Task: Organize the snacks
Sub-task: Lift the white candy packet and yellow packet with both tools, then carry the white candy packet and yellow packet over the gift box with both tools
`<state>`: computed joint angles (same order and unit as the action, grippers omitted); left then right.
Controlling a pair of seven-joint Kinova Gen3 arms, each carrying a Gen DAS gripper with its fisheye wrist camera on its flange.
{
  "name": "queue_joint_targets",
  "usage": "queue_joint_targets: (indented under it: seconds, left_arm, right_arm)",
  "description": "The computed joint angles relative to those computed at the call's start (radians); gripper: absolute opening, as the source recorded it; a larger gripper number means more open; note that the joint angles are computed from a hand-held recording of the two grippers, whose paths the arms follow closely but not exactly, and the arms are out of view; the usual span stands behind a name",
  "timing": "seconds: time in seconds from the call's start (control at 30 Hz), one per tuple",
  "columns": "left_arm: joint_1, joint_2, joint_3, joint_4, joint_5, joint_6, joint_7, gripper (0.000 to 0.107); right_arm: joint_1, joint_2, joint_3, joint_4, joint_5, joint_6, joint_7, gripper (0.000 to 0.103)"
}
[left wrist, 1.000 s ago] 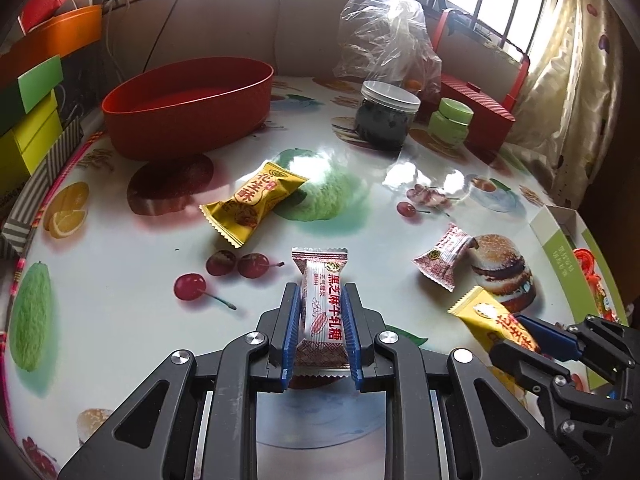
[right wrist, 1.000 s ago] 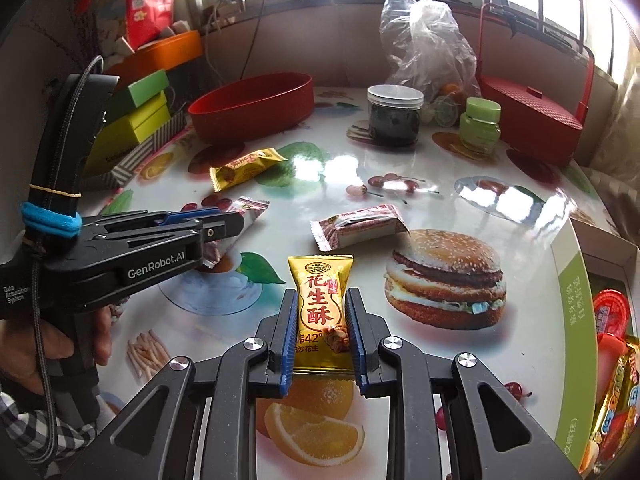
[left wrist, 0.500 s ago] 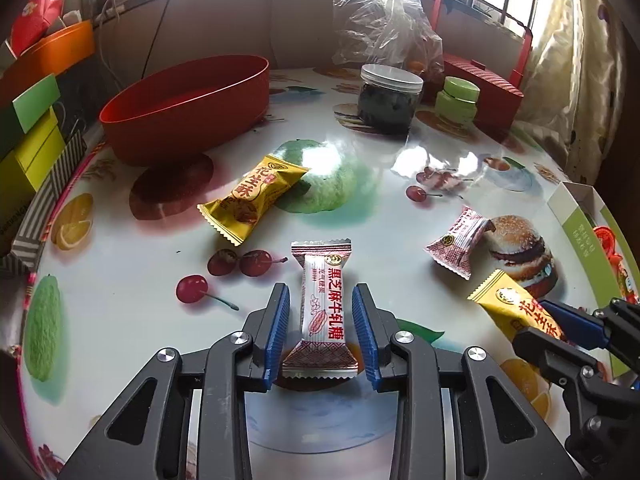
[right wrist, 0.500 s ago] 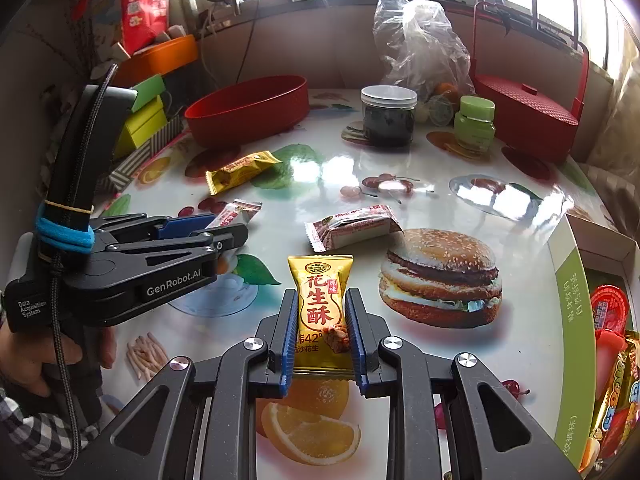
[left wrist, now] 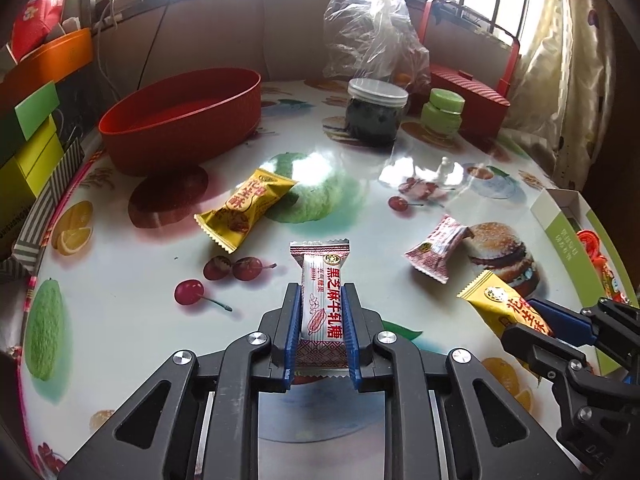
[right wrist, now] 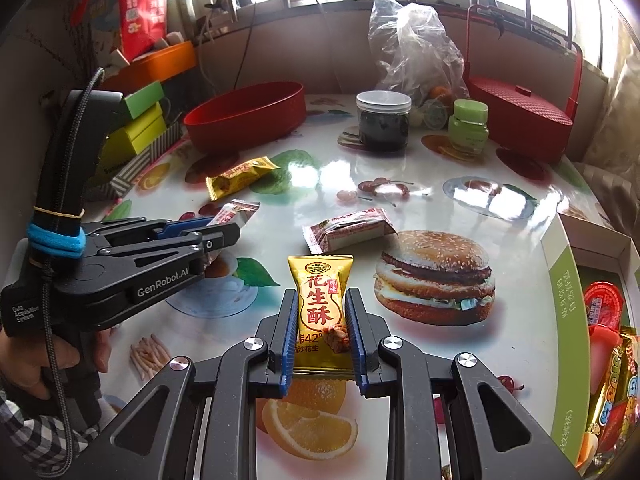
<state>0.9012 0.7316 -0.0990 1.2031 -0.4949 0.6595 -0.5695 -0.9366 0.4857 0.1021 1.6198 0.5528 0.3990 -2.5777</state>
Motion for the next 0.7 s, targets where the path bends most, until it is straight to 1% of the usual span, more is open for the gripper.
queue_joint_targets:
  seconds: [0.17,0.33,0.57,0.7]
  left_arm:
    - [0.015,-0.012,0.001,0.000,-0.012,-0.006,-0.004,0.021]
    - [0.030,-0.018,0.011,-0.011,-0.018,-0.007,-0.017,0.021]
    - [0.056,-0.016,0.018,-0.039,-0.025,-0.010,-0.037,0.021]
    - [0.062,-0.009,0.027,-0.063,-0.018,-0.006,-0.062,0.021]
  right_arm:
    - [-0.036,-0.023,0.036,0.028,0.035,-0.005,-0.060,0.022]
    - [-0.075,-0.057,0.073,0.074,0.108,-0.012,-0.162,0.022]
    - [-0.100,-0.112,0.086,0.140,0.249,0.010,-0.339,0.022]
    - [-0.096,-0.141,0.072,0.176,0.317,0.030,-0.423,0.022]
